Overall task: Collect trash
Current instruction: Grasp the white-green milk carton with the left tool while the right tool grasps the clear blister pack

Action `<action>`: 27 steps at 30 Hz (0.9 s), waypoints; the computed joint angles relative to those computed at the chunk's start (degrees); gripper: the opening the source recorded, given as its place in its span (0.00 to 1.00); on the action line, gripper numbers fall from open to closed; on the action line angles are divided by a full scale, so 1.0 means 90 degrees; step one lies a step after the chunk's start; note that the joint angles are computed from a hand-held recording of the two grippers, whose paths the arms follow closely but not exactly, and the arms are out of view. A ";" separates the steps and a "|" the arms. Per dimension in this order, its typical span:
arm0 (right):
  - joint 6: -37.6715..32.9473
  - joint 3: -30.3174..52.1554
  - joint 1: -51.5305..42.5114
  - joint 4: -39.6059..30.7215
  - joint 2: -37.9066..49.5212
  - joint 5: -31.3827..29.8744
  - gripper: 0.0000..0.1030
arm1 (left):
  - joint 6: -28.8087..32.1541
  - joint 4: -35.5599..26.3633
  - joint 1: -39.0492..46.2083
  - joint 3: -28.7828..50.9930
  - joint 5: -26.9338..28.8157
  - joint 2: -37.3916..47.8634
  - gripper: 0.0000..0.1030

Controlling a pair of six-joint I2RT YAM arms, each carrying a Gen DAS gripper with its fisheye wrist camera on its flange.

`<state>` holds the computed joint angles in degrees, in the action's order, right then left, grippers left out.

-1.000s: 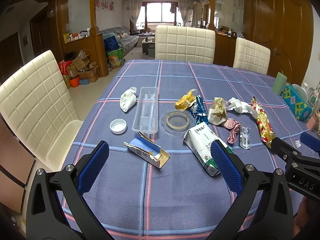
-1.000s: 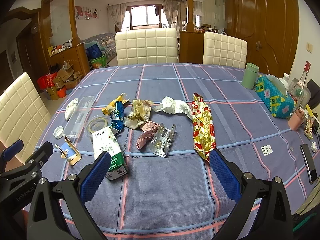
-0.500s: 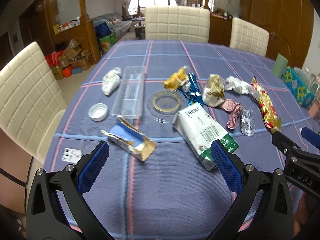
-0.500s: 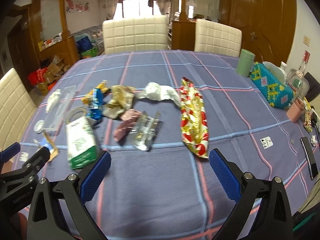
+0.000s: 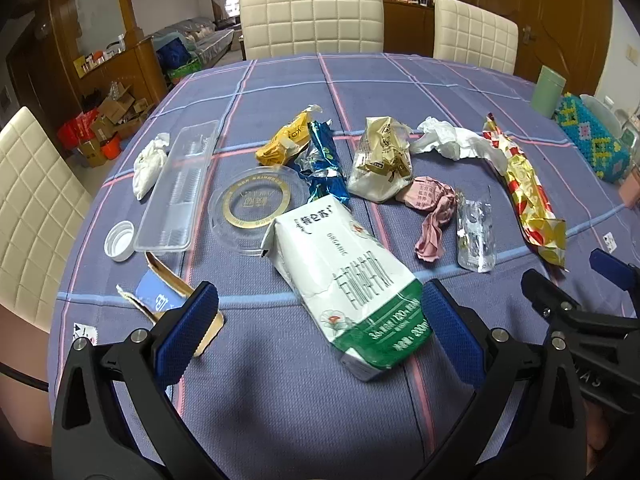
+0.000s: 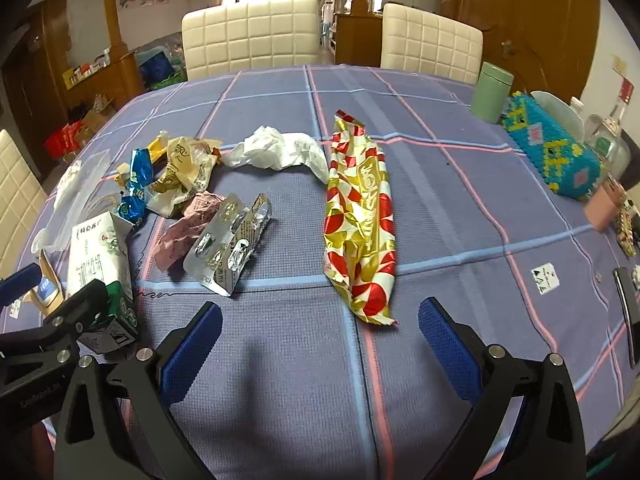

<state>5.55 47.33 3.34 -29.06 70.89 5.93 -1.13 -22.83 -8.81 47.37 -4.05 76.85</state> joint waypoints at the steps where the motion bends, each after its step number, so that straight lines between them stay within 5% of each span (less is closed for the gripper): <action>1: -0.0028 0.0031 -0.0023 0.0042 0.0074 -0.0063 0.93 | -0.0015 0.0004 0.0018 0.0028 0.0017 0.0046 0.97; 9: -0.0023 0.0261 -0.0100 0.0257 0.0349 -0.0232 0.93 | 0.0099 0.0181 0.0009 0.0177 0.0354 -0.0077 0.97; 14: -0.0031 0.0323 -0.0167 0.0314 0.0441 -0.0053 0.93 | 0.0035 -0.0020 -0.0136 0.0536 0.0096 0.0514 0.97; 23: -0.0023 0.0418 -0.0025 0.0436 0.0610 -0.0356 0.93 | -0.0109 -0.0221 0.0454 0.0636 0.0562 0.1034 0.96; 27: 0.0037 0.0625 0.0067 0.0335 0.0939 -0.0623 0.93 | -0.0103 -0.0237 0.0751 0.0647 0.0989 0.1131 0.87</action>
